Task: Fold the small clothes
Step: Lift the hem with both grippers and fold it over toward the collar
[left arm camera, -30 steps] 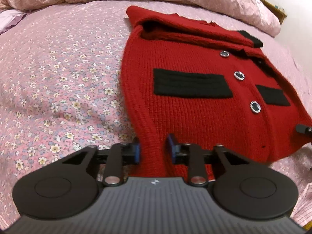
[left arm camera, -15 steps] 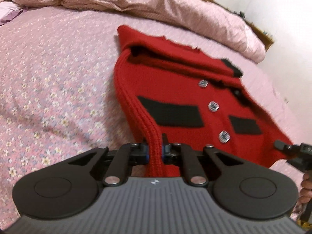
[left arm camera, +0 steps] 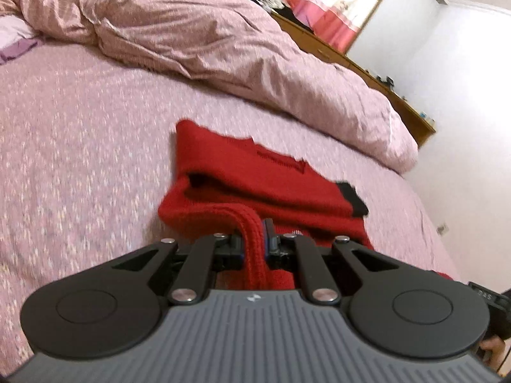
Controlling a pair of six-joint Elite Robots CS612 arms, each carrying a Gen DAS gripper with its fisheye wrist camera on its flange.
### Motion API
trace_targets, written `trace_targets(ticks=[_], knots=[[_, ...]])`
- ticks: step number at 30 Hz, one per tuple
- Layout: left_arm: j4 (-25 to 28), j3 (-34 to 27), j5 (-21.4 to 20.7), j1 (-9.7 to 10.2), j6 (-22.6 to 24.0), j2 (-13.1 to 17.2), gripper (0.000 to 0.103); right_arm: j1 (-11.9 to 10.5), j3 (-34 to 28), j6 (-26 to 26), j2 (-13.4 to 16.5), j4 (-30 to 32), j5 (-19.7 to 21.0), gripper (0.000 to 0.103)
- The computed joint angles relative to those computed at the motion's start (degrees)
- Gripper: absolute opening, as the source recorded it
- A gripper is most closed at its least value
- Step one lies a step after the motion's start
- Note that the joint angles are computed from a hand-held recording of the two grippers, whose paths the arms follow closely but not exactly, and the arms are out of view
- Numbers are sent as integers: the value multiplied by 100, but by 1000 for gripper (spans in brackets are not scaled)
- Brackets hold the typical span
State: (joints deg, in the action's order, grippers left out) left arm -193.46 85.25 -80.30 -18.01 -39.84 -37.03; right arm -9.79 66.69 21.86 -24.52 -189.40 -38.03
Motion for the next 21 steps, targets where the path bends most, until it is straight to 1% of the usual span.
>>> trace_targets(ticks=[3, 6, 7, 10, 12, 15, 17, 19, 21], knots=[[343, -247, 322, 18, -477, 26, 12, 27, -302, 120, 104, -116, -12, 13], [558, -559, 409, 76, -959, 125, 11, 79, -685, 268, 252, -91, -79, 13], [611, -649, 411, 90, -1000, 153, 12, 100, -788, 282, 290, -43, -106, 13], [694, -853, 451, 108, -910, 214, 12, 154, -1136, 361, 432, 107, -133, 13], [733, -948, 545, 117, -1016, 255, 12, 182, -1338, 442, 514, 170, -139, 13], [941, -1142, 1042, 95, -1601, 363, 12, 222, -1624, 625, 657, 68, -107, 13], [1179, -1365, 1589, 41, -1986, 496, 12, 251, -1765, 710, 728, 34, -91, 13], [1440, -1581, 2068, -28, -2085, 629, 12, 282, -1882, 678, 778, 110, -53, 13], [1685, -1850, 2630, -122, -2000, 812, 12, 307, -1980, 600, 820, 209, -3, 13]])
